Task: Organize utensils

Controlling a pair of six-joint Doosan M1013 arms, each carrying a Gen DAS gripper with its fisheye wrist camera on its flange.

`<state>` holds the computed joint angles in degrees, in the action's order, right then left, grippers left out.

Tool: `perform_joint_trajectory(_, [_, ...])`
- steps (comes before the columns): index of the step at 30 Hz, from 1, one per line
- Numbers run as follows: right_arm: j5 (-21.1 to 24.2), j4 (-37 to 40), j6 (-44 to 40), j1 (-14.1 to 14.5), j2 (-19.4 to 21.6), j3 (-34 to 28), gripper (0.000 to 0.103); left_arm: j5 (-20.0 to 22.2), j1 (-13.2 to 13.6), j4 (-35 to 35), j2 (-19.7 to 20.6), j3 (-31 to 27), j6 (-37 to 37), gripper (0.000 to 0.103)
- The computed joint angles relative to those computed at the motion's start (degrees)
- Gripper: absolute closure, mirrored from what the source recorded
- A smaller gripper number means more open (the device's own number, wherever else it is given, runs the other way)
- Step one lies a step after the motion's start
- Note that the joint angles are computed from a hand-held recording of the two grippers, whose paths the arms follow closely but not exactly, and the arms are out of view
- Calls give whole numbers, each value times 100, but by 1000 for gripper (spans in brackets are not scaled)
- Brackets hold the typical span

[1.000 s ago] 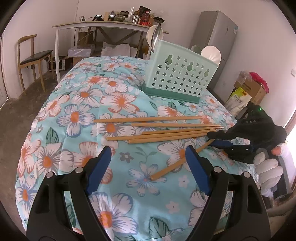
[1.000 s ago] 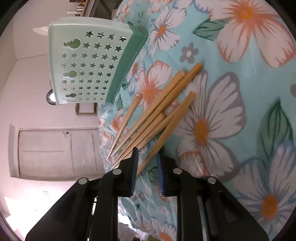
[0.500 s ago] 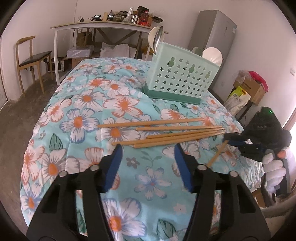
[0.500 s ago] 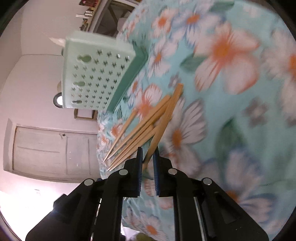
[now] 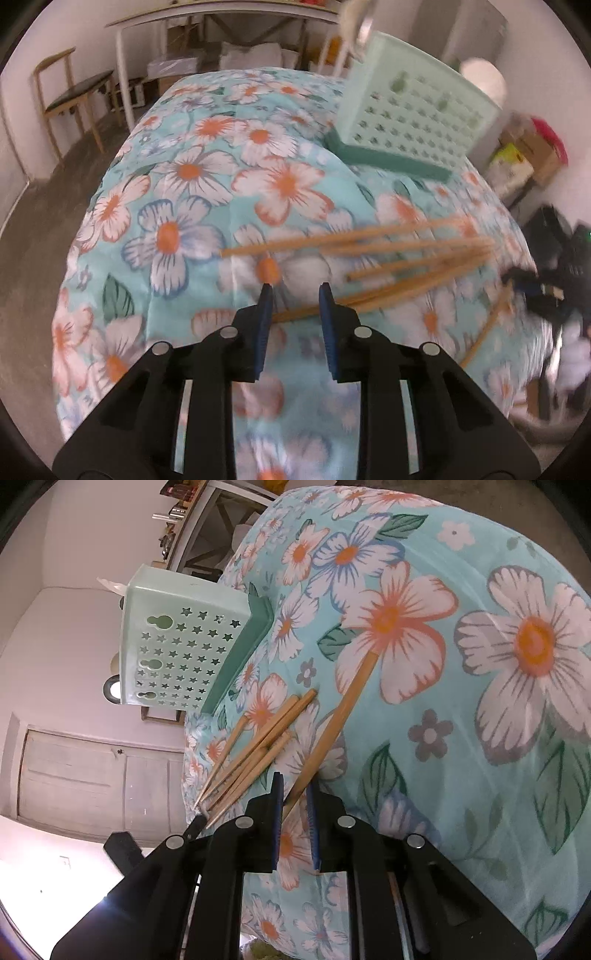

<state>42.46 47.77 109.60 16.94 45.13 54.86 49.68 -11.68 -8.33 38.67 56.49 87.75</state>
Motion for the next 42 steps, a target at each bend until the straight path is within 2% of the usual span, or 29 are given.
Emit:
perform_joint_trajectory(5, [65, 163, -195, -35, 13, 11, 90, 319, -14, -77, -181, 259, 290, 79])
perform_joint_trajectory(8, [81, 99, -197, -38, 19, -25, 90, 309, -27, -42, -293, 396, 393, 79])
perform_joint_trajectory(13, [-2, 148, -305, -78, -51, 104, 90, -380, -54, -678, -450, 531, 1084, 79])
perform_joint_trajectory(17, [-47, 135, -372, -98, -92, 172, 90, -505, -263, -960, -275, 254, 2129, 79])
perform_joint_trajectory(20, [-46, 156, -431, -107, -105, 196, 90, -498, -487, -597, -108, 65, 2751, 79])
perform_joint_trajectory(23, [-58, 209, -470, -111, -108, 211, 90, -653, -698, 270, 28, -21, 3165, 79])
perform_joint_trajectory(27, [-73, 246, -497, -113, -113, 229, 90, -745, -827, 913, 109, -10, 3686, 78])
perform_joint_trajectory(29, [-91, 269, -526, -114, -130, 264, 90, -767, -838, 967, 111, -16, 3894, 78])
perform_joint_trajectory(32, [-123, 246, -516, -104, -140, 278, 90, -819, -851, 1052, 110, -15, 4128, 92])
perform_joint_trajectory(38, [-133, 178, -476, -93, -139, 267, 90, -985, -857, 1054, 53, 93, 4606, 97])
perform_joint_trajectory(39, [-136, 159, -455, -89, -134, 256, 90, -983, -850, 991, 26, 119, 4685, 103])
perform_joint_trajectory(42, [-151, 151, -452, -86, -125, 243, 90, -817, -825, 787, -29, 136, 4815, 103])
